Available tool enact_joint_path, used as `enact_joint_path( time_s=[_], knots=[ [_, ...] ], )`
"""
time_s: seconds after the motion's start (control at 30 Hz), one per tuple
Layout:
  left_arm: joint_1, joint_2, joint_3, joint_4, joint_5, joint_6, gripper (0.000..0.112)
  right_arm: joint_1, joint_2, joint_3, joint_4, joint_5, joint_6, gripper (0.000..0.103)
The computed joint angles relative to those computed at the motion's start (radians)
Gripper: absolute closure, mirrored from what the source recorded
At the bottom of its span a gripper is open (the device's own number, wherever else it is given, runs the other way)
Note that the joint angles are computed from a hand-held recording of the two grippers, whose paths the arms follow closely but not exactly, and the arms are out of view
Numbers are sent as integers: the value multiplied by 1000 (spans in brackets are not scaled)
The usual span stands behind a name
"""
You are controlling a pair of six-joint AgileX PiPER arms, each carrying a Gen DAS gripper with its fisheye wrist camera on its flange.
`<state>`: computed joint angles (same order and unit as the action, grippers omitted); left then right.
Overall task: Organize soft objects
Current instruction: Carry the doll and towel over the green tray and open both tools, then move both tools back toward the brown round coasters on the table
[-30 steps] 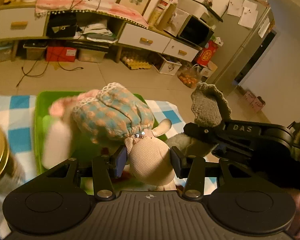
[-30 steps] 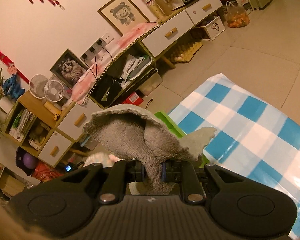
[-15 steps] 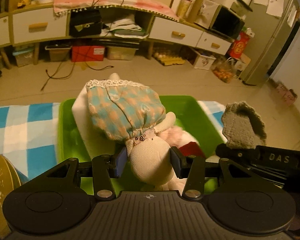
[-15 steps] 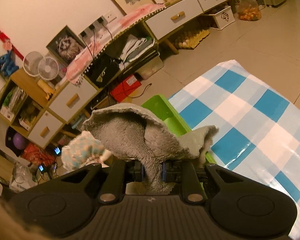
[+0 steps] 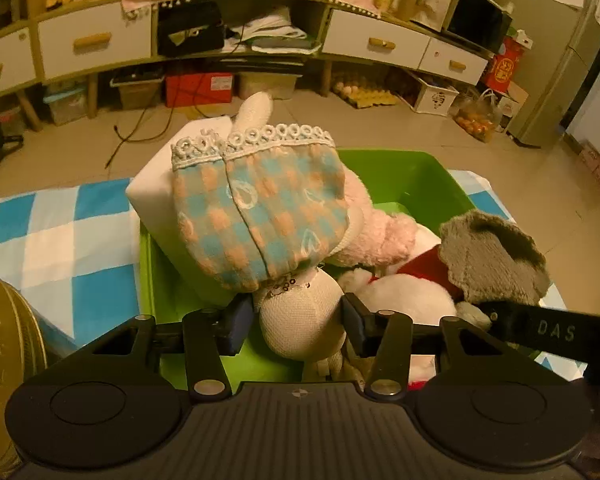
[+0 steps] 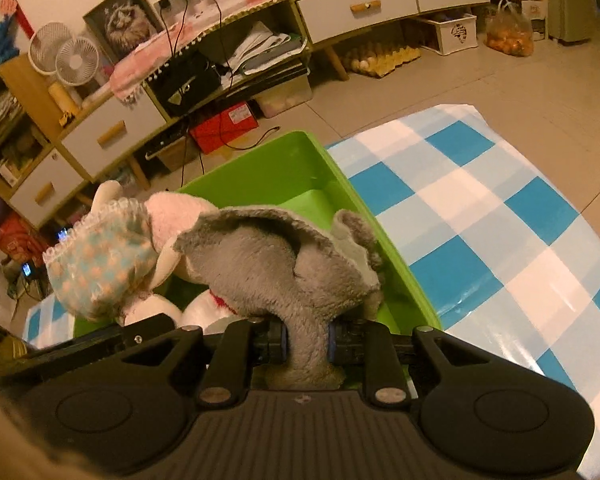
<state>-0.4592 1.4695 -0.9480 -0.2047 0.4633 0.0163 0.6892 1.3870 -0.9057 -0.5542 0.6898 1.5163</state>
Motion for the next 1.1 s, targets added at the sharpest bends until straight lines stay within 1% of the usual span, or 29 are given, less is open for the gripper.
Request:
enact_joint_path(
  time_s=[0.1, 0.2, 0.3, 0.33, 0.4, 0.47, 0.53, 0.67, 0.8, 0.87, 1.0, 1.1],
  knots=[
    [-2, 1, -11, 3, 11, -15, 61, 1, -3, -1, 4, 2, 2, 100],
    [11, -9, -15, -24, 22, -11, 58, 3, -7, -7, 8, 14, -1, 97],
    [33, -25, -10, -89, 38, 43, 51, 0, -25, -11, 24, 26, -9, 90],
    [37, -34, -8, -104, 47, 57, 47, 0, -34, -12, 29, 30, -9, 86],
    [42, -49, -7, -122, 60, 80, 43, -2, -51, -12, 36, 34, -6, 78],
    [49, -65, -9, -142, 82, 109, 39, -2, -79, -7, 43, 39, 2, 63],
    [49, -82, -15, -148, 104, 113, 33, -1, -110, 4, 40, 35, 20, 56],
    [45, -121, -10, -158, 130, 129, 29, 6, -168, 13, 41, 52, 58, 52],
    [21, -164, 3, -119, 145, 87, 20, 46, -197, -2, 16, 132, 101, 49],
    [14, -185, 13, -111, 148, 80, 19, 70, -206, -11, 12, 172, 113, 49],
    [-5, -233, 37, -86, 164, 55, 17, 112, -233, -12, 11, 220, 139, 48],
    [-6, -285, 65, -90, 174, 59, 15, 157, -251, -22, -2, 278, 158, 47]
  ],
)
